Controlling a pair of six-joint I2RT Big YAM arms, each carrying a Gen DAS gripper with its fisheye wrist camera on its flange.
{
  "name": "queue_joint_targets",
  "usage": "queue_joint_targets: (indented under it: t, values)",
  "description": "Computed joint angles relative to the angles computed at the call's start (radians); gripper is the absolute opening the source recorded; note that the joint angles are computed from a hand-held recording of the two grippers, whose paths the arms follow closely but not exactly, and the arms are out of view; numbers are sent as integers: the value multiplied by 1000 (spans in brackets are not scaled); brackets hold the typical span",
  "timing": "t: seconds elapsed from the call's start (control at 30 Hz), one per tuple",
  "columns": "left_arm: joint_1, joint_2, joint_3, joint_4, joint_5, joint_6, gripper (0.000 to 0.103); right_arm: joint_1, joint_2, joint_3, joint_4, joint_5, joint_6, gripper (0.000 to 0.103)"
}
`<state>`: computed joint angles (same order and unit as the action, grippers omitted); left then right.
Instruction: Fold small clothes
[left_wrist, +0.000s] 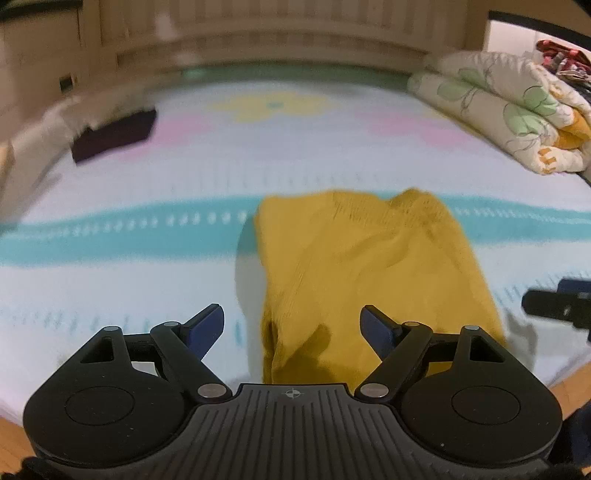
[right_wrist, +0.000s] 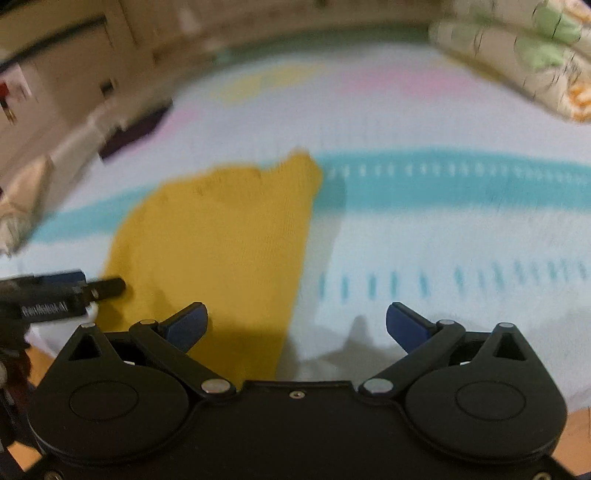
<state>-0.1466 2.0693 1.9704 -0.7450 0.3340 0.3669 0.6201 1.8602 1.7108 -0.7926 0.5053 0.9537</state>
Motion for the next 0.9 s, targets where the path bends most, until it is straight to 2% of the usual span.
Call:
queue_joint_targets:
  t: [0.07,0.13,0.27,0.33,0.47,0.57,0.67,0.83,0.9]
  values:
    - [-2,-29,-44,47,-7,-19,80,12,-13,-12,36,59,-30,103]
    - [-8,-51,-78,75,-14,-50,80,24,-13,0,38,105,-61,103]
    - [-8,-55,-78,35,-11,-75,80,42,-11,7,71,136,-93,102]
    - [-7,-46,-58,-8,-14,-87,80,47,6,38,34,154,-75,102]
    - [-3,-45,-52,-37,-17,-113,80,51,65,147,-121,172,-22,102]
    - [-5,-49,-57,-43,-49,-129,80,53,71,154,-121,174,-26,102]
    - [-12,-68,-91,-16,-103,-123,80,60,80,171,-152,180,-4,102]
    - [-18,-78,-110,-5,-128,-102,80,60,86,178,-157,154,12,102]
    - [-19,-75,-104,-22,-134,-99,80,59,87,178,-155,137,27,102]
